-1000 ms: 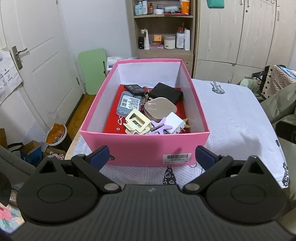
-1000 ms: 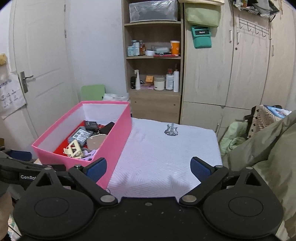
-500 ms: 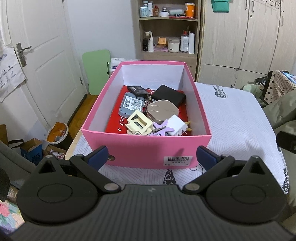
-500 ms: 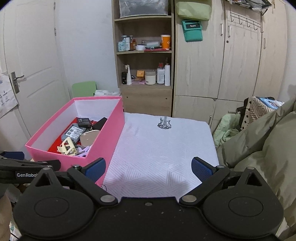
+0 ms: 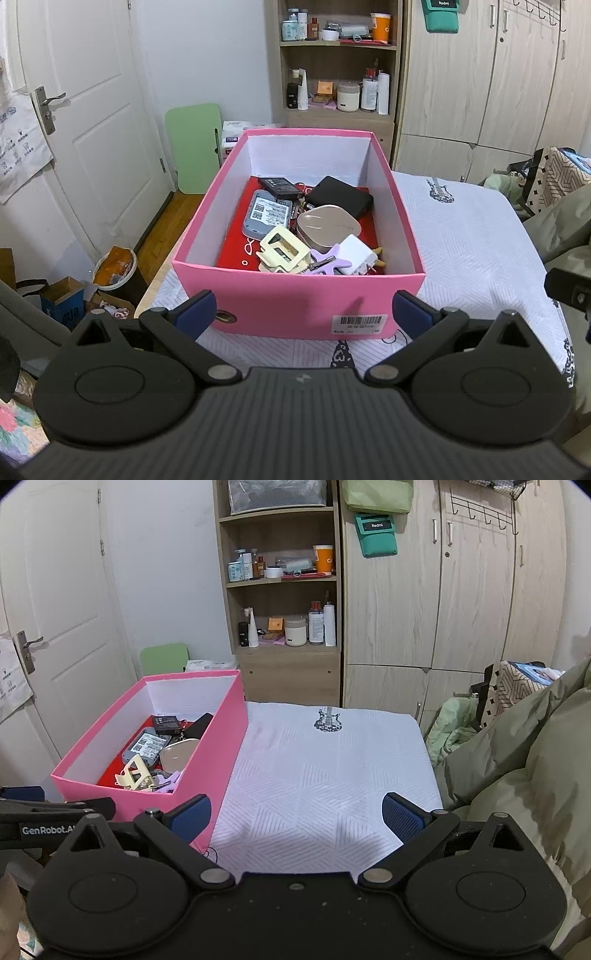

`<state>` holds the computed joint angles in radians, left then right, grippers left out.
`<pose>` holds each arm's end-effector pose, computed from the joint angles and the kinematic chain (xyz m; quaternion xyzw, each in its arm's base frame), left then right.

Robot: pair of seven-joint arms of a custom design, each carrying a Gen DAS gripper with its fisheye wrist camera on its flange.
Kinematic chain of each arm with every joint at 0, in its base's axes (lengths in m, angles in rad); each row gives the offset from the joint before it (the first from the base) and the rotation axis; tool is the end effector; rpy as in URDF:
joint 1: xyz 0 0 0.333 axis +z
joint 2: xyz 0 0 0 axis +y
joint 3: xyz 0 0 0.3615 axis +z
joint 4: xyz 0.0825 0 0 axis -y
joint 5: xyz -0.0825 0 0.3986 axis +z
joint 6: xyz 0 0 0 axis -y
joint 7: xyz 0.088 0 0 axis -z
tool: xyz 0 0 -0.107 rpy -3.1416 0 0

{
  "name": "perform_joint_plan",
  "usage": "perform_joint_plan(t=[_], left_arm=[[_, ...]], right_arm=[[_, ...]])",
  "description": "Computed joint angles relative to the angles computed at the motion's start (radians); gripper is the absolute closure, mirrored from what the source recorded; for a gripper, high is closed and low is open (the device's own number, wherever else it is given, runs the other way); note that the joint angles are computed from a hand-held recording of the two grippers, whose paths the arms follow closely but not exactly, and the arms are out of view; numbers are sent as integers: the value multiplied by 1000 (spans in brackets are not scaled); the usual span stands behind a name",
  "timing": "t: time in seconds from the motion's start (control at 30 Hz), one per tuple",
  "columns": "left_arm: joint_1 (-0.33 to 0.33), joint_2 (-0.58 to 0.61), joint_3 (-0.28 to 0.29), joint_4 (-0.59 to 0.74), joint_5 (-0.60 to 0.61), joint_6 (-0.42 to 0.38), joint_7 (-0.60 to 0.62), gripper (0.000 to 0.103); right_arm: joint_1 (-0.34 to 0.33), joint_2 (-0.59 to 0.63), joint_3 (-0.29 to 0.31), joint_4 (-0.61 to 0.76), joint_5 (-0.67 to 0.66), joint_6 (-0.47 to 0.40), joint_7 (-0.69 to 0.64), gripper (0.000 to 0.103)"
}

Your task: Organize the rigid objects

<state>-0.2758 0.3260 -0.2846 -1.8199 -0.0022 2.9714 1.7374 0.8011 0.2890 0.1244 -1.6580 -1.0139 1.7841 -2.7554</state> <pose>0.6143 -0.3554 0.5016 -0.3971 0.8219 -0.3597 0.1934 0.4668 0.4831 0.5028 -0.3689 0.8109 -0.3979 0.2193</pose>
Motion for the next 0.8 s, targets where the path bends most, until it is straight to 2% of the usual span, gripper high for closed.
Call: perform_joint_plan(t=[0.23,0.37,0.67,0.8], left_arm=[[26,6,-29,11,-43,-26,33,0],[2,-1,6,0,-23,1,1,0],[13,-4,-4,-6,-23,6,7,0],[44,-6,-41,-15,-50,19,56,0]], right_arm=[[5,11,-2,13,6,-22,-4,2],[8,14,-3,18,8,-27,-2,2],[9,18,-7,24,15,-26,-7,2],[12,20,-7,27,13,-30,-7,2]])
